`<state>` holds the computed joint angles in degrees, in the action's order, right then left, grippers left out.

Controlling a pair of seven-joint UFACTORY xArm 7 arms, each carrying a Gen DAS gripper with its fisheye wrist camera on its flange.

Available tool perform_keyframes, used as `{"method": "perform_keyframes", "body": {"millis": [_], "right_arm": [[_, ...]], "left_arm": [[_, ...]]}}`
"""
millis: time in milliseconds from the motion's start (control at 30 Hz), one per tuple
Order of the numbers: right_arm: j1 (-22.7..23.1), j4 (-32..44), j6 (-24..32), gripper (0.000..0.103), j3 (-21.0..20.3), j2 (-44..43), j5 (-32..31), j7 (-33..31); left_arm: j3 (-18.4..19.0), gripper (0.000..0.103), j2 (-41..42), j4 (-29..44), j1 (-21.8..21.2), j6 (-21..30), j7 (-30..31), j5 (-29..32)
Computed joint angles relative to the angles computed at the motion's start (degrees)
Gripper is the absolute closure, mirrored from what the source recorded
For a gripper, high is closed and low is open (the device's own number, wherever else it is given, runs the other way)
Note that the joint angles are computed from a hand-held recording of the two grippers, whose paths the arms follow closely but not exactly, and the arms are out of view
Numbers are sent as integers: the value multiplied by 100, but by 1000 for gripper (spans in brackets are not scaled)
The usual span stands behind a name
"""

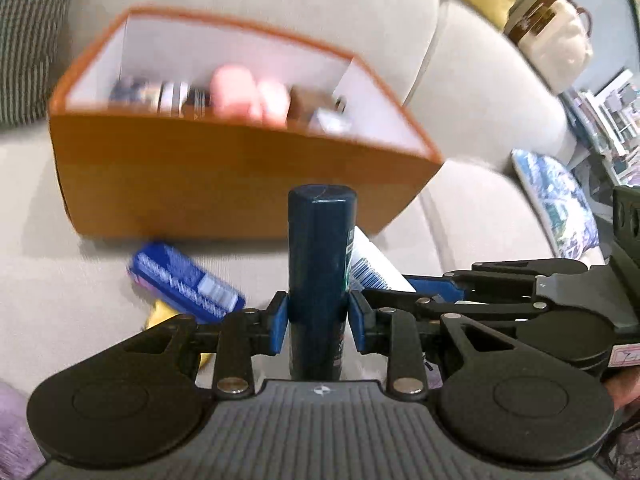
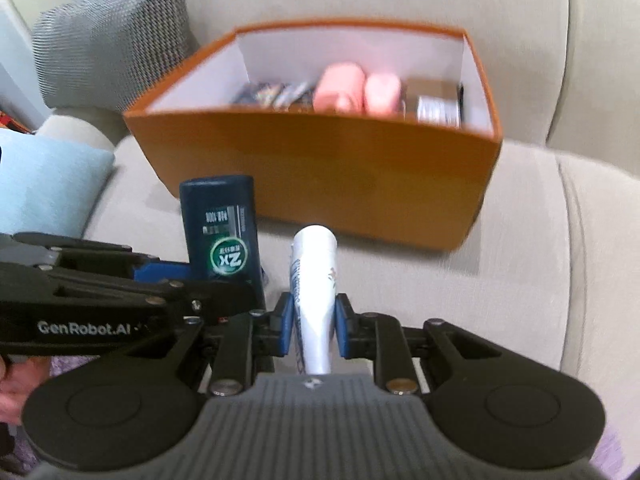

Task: Organize rigid objects
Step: 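Lift the dark blue bottle and white tube and carry them over the orange box, then lower the dark blue bottle into the box and open the left tool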

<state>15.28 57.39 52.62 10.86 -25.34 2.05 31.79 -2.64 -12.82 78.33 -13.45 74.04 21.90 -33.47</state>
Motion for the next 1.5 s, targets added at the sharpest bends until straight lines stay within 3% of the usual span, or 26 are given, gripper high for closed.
{"method": "perform_keyframes", "body": {"millis": [167, 533, 667, 900, 1167, 1500], "right_arm": [[-108, 655, 5, 81, 22, 170, -378, -289], [-397, 2153, -68, 82, 86, 1109, -1593, -990], [-457, 2450, 82, 82, 47, 1474, -2007, -1025], [-475, 2504, 172, 82, -206, 1754, -1994, -1088], [-495, 2520, 156, 82, -372, 2018, -1885, -1267], [-544, 2635, 244, 82, -500, 2276, -1759, -1345]], "left_arm": [[-51, 67, 276, 800, -64, -41, 161, 1], [-532, 67, 1777, 3406, -217, -45, 1002, 871], [-721, 67, 2191, 3710, -490, -252, 1353, 1710], [-770, 67, 2719, 3732, -722, -155, 1671, 2373], [-819, 67, 3054, 3485, -824, 54, 1853, 2358], [-931, 67, 4147, 5024, -862, 1384, 1638, 1834]]}}
